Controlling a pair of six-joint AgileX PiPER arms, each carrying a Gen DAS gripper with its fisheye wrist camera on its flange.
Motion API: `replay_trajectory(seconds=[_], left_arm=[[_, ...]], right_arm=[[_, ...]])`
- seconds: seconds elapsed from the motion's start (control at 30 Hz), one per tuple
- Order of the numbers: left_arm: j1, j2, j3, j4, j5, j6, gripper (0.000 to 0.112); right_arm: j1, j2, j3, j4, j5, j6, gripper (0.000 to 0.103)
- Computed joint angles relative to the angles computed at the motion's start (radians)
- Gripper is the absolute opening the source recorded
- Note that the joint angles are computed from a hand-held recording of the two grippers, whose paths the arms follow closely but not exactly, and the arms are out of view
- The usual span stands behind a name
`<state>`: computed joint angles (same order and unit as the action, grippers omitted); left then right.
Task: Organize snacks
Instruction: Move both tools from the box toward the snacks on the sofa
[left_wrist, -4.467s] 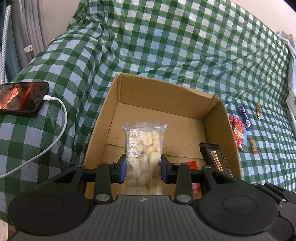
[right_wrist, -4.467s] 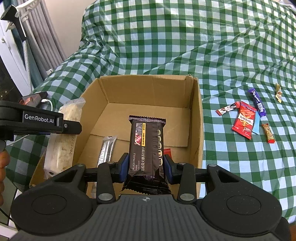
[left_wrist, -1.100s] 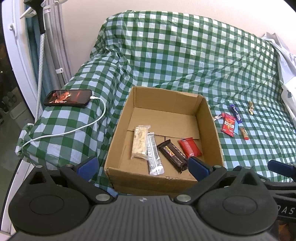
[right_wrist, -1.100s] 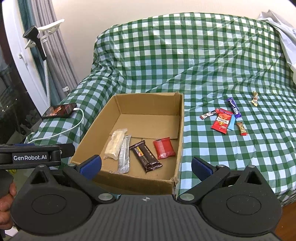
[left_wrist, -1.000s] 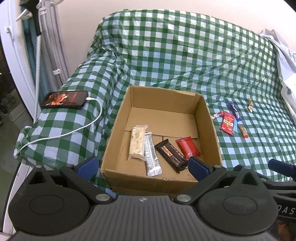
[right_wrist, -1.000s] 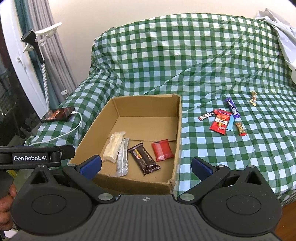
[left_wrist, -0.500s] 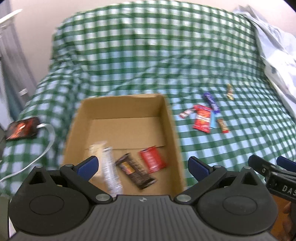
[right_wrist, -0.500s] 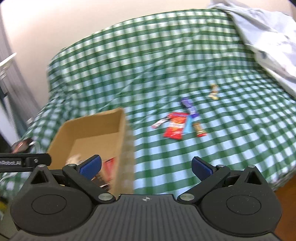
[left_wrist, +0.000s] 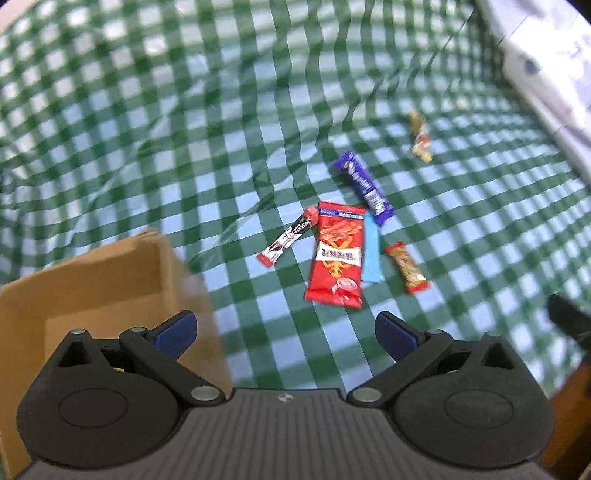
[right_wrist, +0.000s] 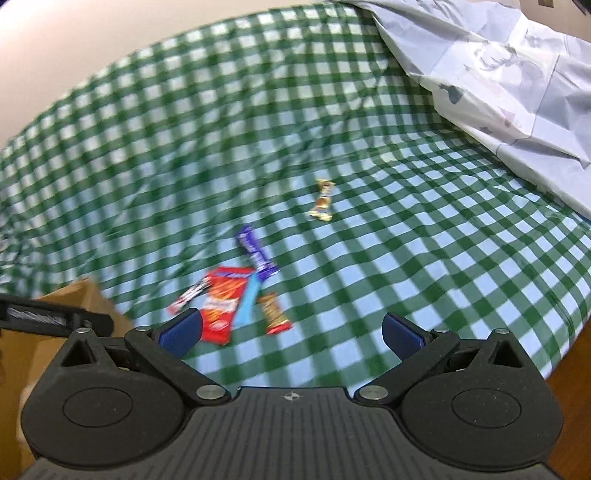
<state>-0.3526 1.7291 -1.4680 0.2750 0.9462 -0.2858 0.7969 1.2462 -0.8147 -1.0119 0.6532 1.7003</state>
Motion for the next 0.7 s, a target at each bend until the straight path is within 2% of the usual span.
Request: replay_trajectory(seconds=[0.07, 0.2, 0.37, 0.5, 0.53, 0.63, 0.7], left_arm=[[0.017, 0.125, -0.08, -0.014, -0.018, 0.013, 0.103], [0.044, 0.336, -0.253, -0.053, 0.0, 0.055, 0.103], [0.072, 0.545, -0.501, -0.108, 0.082, 0.097, 0.103], [0.091, 0.681, -0.684, -0.174, 0.174, 0.153, 0.103], [0.104, 0.685, -0.685, -0.211, 0.162, 0.166, 0.103], [0.132, 0.731, -0.758, -0.272, 0.193, 0.171, 0.103], [0.138, 0.734, -0.76, -0.272, 0.18, 0.189, 0.103]], right_arm=[[-0.139, 0.068, -0.013, -0.017, -0.139, -0.039, 0.102], [-0.324, 0.254, -0.112, -0.062, -0.343, -0.115, 0.102], [-0.45, 0.571, -0.388, 0.296, -0.5, -0.601, 0.102], [-0.466, 0.798, -0.647, 0.655, -0.494, -1.001, 0.102], [-0.466, 0.846, -0.714, 0.744, -0.473, -1.101, 0.102], [-0.461, 1.001, -0.95, 0.964, -0.359, -1.371, 0.102], [-0.455, 1.1, -1.105, 0.966, -0.264, -1.4, 0.102]])
